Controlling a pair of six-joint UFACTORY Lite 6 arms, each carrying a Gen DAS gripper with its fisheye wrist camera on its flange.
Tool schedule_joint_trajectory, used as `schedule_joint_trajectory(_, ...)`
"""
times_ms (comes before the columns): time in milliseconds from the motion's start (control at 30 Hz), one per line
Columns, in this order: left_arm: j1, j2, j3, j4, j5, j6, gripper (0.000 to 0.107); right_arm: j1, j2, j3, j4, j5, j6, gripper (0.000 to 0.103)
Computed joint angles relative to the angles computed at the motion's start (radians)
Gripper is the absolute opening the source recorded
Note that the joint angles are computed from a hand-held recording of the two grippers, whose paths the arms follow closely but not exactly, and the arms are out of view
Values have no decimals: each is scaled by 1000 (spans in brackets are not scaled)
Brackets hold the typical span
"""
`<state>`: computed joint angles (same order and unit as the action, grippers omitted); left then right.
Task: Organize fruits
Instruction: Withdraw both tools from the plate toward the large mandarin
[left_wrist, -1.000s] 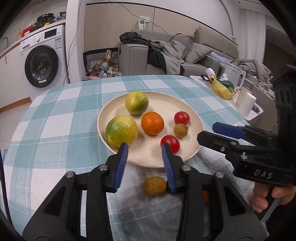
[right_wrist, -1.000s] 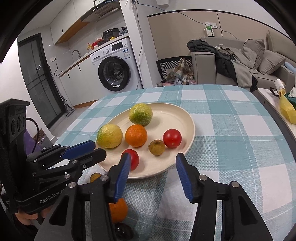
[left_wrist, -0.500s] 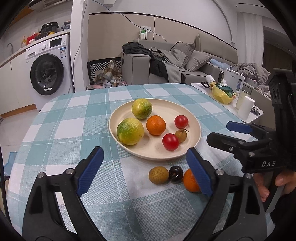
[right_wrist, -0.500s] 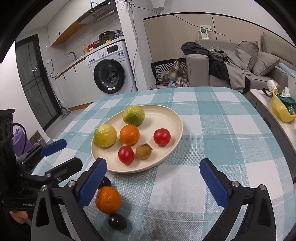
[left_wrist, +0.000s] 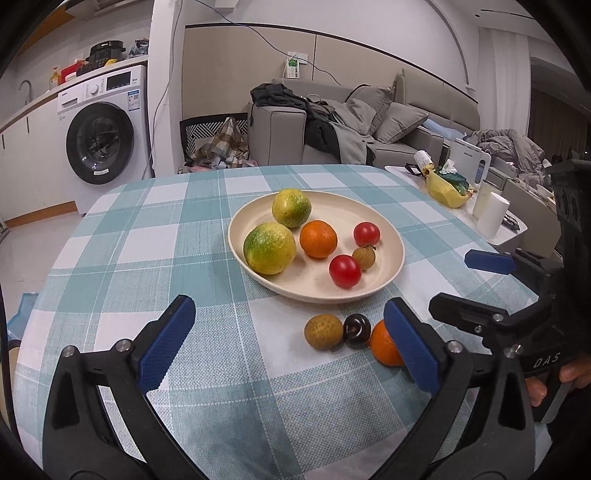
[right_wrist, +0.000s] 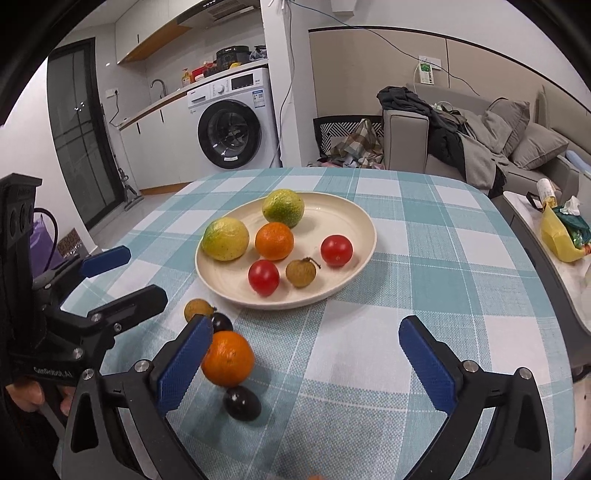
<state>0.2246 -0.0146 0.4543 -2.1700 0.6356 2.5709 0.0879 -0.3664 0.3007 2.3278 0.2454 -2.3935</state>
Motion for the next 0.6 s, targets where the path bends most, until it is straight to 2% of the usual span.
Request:
schedule_joint_trajectory(233, 13, -8, -10, 5, 13, 4, 102, 31, -24, -27, -76, -20, 71, 103)
schedule_joint_trajectory(600, 6, -7, -15, -24, 18, 34, 102, 68, -5, -24, -354, 7, 325, 102)
